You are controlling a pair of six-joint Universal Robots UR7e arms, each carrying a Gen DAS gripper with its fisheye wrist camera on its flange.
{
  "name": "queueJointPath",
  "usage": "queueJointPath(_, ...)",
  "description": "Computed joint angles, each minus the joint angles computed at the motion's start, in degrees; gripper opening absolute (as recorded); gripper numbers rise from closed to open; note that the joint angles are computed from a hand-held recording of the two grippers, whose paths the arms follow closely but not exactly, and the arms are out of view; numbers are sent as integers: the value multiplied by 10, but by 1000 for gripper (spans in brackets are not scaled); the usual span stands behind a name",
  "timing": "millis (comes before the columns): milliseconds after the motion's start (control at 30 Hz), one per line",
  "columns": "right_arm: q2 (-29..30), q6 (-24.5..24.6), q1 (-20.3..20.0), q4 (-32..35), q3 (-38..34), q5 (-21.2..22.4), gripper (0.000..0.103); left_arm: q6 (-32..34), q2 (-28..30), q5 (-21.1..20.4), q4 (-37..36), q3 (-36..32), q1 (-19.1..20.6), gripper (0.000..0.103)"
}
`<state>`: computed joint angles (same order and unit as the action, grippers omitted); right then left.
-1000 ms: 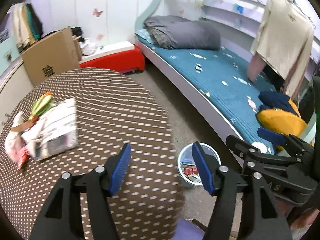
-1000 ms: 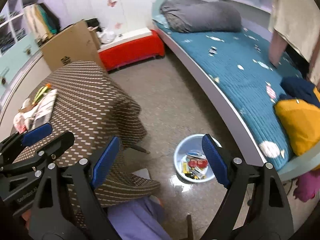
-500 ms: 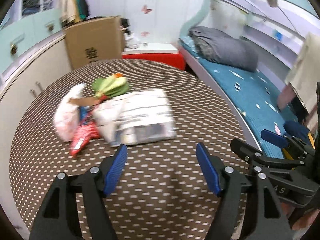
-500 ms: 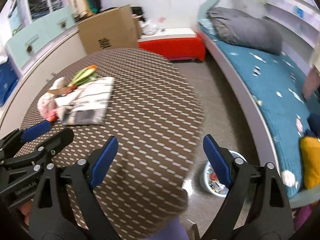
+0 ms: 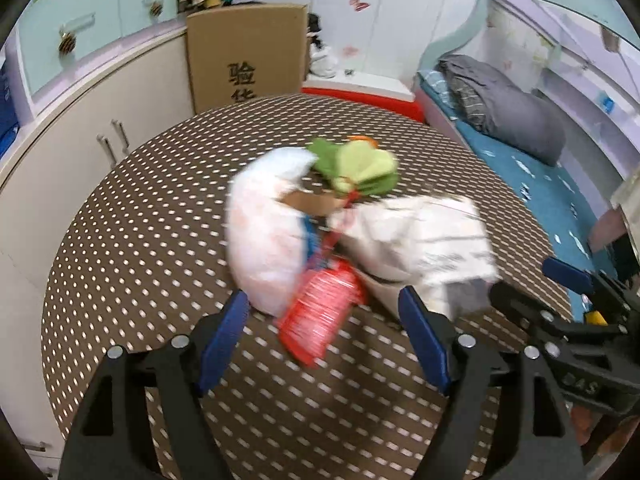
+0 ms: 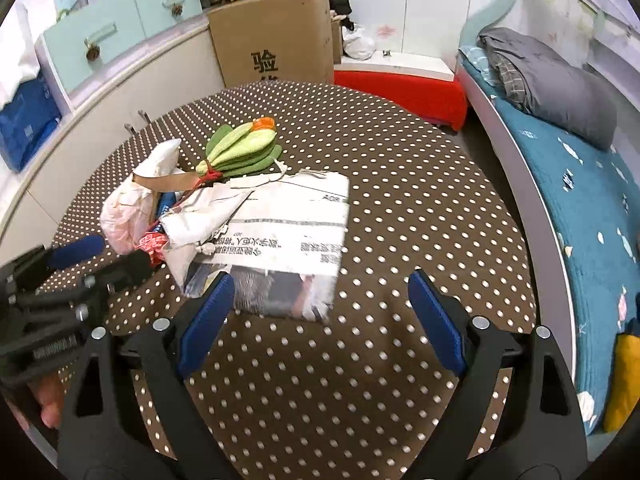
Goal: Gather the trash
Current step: 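Grasp the white plastic bag with the left gripper while the right gripper grasps the newspaper sheet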
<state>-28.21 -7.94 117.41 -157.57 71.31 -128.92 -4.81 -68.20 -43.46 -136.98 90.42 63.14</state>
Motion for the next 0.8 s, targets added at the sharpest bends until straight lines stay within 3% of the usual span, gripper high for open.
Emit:
queueJointPath(200, 25, -13, 3, 15, -36, 14, 87, 11, 30, -25, 10, -54, 36, 75)
queueJointPath(233, 30, -15, 4, 20, -44, 14, 87, 11, 35, -33, 10, -63, 42, 65)
queueJointPath(267, 34, -18, 5, 20, -49, 15, 87, 21, 38, -32, -4, -64, 46, 47)
queueJointPath(300, 37, -23, 5, 20, -53, 18, 87, 34, 39, -35, -18, -63, 47, 39)
queueJointPath(367, 49, -33, 6, 33, -70, 26, 87, 39, 30, -53, -27, -59, 51, 35)
queueJointPath(533, 75, -75, 10, 56, -105, 62, 85, 44, 6, -37, -58, -28, 50, 34)
queueJointPath(600, 90, -93, 11, 66, -123, 59, 69, 40, -1, -34, -60, -21, 50, 34)
queueJointPath(667, 107, -89, 11, 80, -146, 43, 68, 30, -7, -31, -54, -14, 49, 34)
queueJointPath(733, 120, -123, 15, 52, -151, 31, 62, 25, -14, -25, -54, -2, 44, 34)
queueJointPath(767, 125, -134, 16, 49, -153, 28, 48, 22, -17, -25, -52, 3, 43, 34)
queueJointPath(800, 126, -138, 16, 49, -153, 38, 43, 19, -19, -25, -50, 6, 41, 34)
